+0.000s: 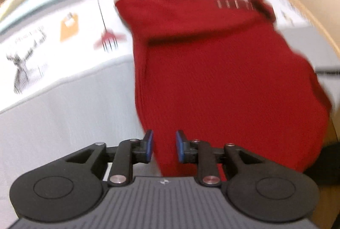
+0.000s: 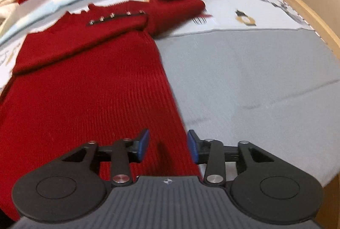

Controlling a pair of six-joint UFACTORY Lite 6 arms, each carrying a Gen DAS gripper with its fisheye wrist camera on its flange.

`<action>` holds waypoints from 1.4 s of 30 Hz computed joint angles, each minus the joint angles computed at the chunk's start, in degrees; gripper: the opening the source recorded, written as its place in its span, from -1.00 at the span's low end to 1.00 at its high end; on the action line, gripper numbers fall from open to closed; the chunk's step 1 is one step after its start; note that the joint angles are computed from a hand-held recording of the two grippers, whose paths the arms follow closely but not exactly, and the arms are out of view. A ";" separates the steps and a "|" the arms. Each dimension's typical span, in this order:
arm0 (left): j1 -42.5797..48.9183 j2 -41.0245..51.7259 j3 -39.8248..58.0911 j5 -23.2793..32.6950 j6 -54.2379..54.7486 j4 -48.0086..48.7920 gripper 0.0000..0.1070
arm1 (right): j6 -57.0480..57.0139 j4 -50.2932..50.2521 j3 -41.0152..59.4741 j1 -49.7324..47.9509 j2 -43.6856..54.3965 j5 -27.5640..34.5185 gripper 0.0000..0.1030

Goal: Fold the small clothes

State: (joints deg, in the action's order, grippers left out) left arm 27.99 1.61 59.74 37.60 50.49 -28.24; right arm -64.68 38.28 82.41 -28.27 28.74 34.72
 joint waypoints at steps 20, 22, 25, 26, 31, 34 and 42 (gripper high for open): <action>-36.66 34.54 28.71 -32.16 -74.40 54.99 -0.09 | 12.40 -11.21 17.89 2.98 14.68 5.11 -0.61; -38.05 39.87 34.83 -31.27 -81.57 61.47 0.05 | 8.80 -7.04 15.56 3.24 12.09 2.56 -0.59; -39.63 47.87 44.68 -28.88 -75.46 55.40 0.12 | 2.06 0.73 13.76 3.92 9.96 -0.34 -0.49; -39.88 49.55 46.60 -28.23 -71.55 51.82 0.15 | 1.43 1.97 14.41 4.06 10.33 0.58 -0.44; -42.31 66.82 69.64 -17.84 -64.95 47.69 0.10 | 7.73 -2.10 22.30 7.18 16.37 9.34 -0.30; -40.51 71.30 79.09 -12.69 -63.75 46.42 -0.79 | 11.18 -6.25 25.50 10.18 18.83 9.11 -0.26; -19.45 56.90 73.71 1.32 -105.59 71.13 -0.74 | 25.71 -16.43 39.81 15.30 28.56 10.53 -0.25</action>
